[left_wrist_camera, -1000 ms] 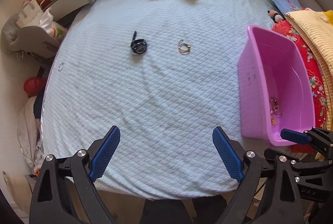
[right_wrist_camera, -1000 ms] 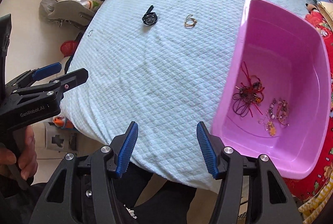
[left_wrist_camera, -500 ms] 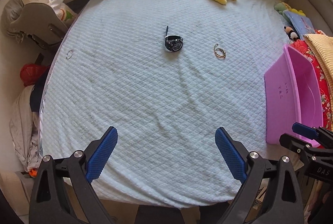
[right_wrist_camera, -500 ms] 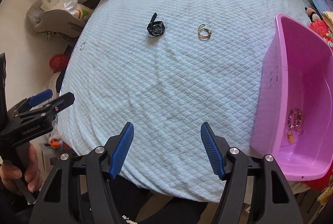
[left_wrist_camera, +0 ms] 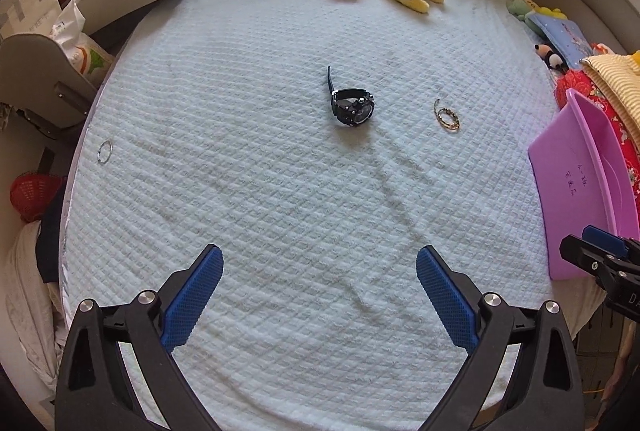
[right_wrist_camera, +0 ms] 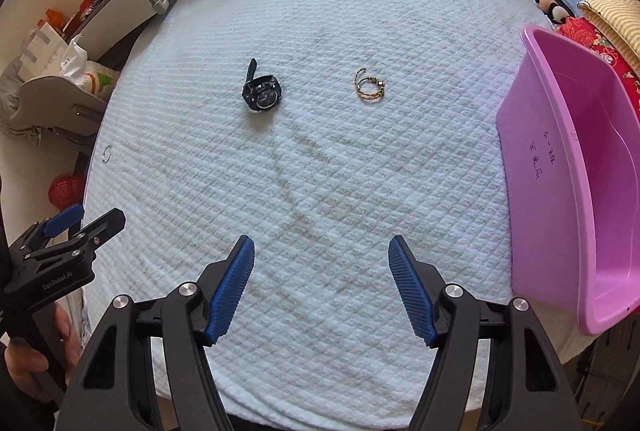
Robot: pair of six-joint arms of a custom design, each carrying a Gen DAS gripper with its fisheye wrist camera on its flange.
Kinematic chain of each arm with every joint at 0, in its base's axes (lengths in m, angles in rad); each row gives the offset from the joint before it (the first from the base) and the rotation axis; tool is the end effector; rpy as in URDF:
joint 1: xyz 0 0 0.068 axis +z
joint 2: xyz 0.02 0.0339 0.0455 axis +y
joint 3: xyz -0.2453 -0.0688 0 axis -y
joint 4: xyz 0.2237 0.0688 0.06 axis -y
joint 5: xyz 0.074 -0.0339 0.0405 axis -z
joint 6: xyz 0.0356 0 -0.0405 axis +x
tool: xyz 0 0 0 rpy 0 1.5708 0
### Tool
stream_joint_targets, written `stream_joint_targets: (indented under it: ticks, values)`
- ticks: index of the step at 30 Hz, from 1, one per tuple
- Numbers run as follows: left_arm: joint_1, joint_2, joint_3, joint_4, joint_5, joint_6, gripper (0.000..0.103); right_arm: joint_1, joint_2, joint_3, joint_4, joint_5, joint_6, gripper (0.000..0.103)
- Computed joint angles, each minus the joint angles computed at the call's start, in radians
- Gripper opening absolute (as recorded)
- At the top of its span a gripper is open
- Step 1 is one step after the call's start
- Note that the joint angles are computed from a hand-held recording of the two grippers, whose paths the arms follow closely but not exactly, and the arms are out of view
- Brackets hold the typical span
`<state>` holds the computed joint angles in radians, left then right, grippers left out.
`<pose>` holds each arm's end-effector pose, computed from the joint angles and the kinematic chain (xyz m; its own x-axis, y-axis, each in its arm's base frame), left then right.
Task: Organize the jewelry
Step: 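Move both open tools away from the tub toward the black wristwatch and bracelet, then close the left tool on the black wristwatch while the right tool grasps the rainbow bracelet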
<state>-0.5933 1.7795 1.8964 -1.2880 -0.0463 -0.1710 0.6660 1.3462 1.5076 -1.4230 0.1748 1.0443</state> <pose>0.2734 -0.1824 0.3382 -0.8451 0.3649 -0.3907 0.4057 0.9137 -0.0242 0.1687 0.1247 0.3439 -0.8664 0.4020 -0.2961 0.3627 0.9144 0.1798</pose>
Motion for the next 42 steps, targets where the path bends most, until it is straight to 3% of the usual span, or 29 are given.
stream_joint_targets:
  ticks: [5, 12, 20, 28, 42]
  values:
    - [0.015, 0.069, -0.07, 0.186, 0.01, 0.002, 0.095, -0.075, 0.009, -0.124, 0.133, 0.053, -0.078, 0.067]
    - [-0.017, 0.221, -0.132, 0.469, -0.011, -0.004, 0.096, -0.248, 0.022, -0.406, 0.503, 0.063, -0.255, 0.067]
    - [-0.033, 0.424, -0.092, 0.693, -0.03, -0.021, 0.096, -0.422, 0.174, -0.573, 0.896, 0.021, -0.426, 0.067]
    - [-0.046, 0.645, 0.128, 0.705, -0.05, 0.01, 0.096, -0.54, 0.361, -0.575, 1.106, -0.008, -0.493, 0.067]
    - [-0.059, 0.963, 0.631, 0.529, -0.066, 0.011, 0.096, -0.608, 0.587, -0.435, 1.201, -0.007, -0.608, 0.067]
